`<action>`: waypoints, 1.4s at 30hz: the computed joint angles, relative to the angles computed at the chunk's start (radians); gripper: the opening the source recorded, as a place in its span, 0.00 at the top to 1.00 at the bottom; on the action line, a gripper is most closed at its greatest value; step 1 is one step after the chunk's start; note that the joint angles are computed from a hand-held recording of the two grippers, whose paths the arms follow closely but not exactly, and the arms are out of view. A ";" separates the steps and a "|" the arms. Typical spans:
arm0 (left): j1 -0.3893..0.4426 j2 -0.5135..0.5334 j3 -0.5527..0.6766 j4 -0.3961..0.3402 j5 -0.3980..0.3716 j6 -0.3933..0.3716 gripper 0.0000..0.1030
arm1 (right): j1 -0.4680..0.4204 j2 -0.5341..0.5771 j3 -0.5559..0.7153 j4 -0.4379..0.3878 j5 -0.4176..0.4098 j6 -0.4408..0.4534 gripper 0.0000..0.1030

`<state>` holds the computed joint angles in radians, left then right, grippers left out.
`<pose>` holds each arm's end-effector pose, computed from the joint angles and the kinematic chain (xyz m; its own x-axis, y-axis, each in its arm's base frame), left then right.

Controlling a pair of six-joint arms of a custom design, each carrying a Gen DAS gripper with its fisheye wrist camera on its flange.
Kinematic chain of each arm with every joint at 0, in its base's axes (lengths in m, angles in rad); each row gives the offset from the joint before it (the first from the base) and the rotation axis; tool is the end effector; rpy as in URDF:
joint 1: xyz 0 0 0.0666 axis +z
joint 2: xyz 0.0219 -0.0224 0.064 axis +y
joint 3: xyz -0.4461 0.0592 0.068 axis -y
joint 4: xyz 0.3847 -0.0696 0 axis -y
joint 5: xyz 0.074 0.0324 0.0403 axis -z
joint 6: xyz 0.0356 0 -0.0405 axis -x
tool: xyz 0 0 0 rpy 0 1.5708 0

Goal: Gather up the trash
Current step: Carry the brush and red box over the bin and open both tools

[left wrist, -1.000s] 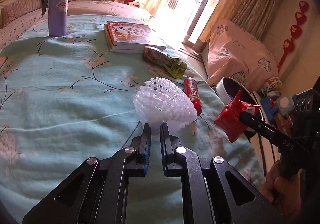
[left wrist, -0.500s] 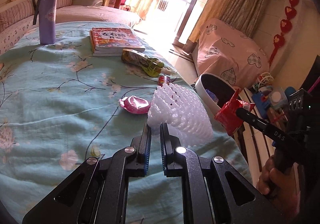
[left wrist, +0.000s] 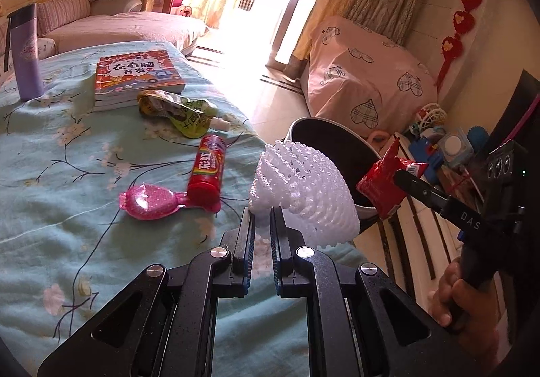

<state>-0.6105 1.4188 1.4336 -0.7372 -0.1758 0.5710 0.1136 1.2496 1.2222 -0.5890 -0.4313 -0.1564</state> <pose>0.4031 -0.2749 0.5153 -0.7028 -0.1578 -0.6937 0.0916 0.9469 -0.3082 0.4125 0.0616 0.5032 -0.6362 0.0698 -0.7684 -0.3470 0.8636 0.3658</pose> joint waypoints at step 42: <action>-0.029 0.344 0.426 -0.193 0.037 -0.102 0.86 | -0.109 0.186 0.147 -0.062 -0.023 0.048 0.68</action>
